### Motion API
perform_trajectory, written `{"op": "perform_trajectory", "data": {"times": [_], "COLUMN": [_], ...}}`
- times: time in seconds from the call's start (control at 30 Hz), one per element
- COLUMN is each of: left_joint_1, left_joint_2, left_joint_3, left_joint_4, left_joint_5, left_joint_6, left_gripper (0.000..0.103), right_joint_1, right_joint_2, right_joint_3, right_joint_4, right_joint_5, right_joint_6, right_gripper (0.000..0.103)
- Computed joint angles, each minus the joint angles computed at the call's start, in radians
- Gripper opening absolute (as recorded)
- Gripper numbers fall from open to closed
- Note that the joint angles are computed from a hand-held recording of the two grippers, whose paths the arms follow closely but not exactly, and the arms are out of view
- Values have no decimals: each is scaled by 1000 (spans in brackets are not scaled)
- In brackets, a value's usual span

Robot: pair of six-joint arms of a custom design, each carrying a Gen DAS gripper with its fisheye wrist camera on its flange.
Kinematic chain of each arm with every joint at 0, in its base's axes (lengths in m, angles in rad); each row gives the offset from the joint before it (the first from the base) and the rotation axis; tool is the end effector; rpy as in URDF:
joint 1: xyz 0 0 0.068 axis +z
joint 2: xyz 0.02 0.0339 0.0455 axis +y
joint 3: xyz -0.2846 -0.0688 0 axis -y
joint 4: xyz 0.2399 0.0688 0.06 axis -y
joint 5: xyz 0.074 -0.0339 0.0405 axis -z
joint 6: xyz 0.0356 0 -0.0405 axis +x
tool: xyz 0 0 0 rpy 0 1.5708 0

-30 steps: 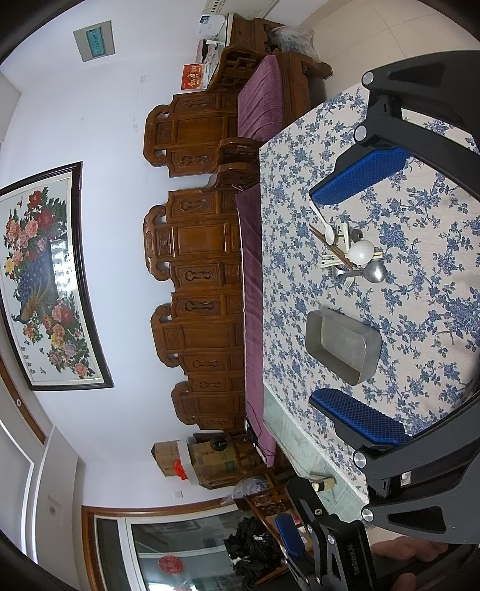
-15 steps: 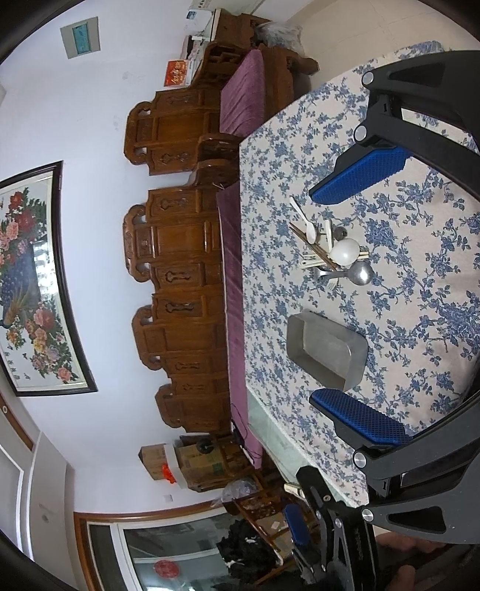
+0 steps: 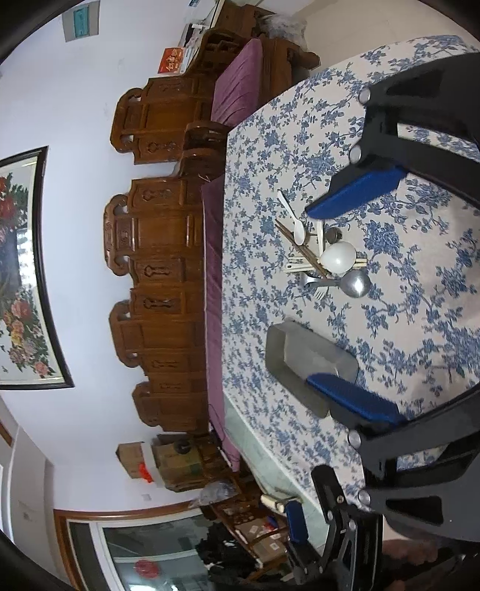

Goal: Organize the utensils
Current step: 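Move both tools forward toward the utensil pile beside the grey tray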

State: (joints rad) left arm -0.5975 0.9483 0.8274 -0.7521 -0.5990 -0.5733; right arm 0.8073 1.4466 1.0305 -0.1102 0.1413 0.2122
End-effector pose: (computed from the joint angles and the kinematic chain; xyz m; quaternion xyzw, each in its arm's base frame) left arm 0.1484 -0.0767 0.2961 -0.0900 0.8991 0.0506 0.4255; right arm 0.2269 0.2298 0.2989 -0.2198 0.8369 0.1894 0.4642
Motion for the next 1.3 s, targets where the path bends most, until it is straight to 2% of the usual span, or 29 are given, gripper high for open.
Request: {"op": "perform_trajectory", "data": {"times": [0.27, 0.53, 0.73, 1.0, 1.3], "left_joint_1": [119, 189, 222, 235, 245], "left_joint_2": [114, 243, 372, 541, 735], "left_joint_3": [-29, -47, -26, 14, 105], "left_joint_4": [158, 315, 422, 500, 556], "left_joint_5": [114, 215, 275, 323, 390], "left_joint_6": [119, 169, 202, 206, 227], "left_gripper": [97, 96, 95, 76, 70], "right_joint_1": [-121, -201, -235, -250, -290], "right_joint_2": [210, 431, 538, 719, 747], "right_joint_3": [87, 227, 291, 460, 423], "right_joint_4": [39, 29, 31, -20, 10], "right_joint_5": [-118, -206, -245, -332, -369], "right_joint_6": [-68, -125, -149, -193, -194], "right_gripper": [59, 57, 54, 50, 50]}}
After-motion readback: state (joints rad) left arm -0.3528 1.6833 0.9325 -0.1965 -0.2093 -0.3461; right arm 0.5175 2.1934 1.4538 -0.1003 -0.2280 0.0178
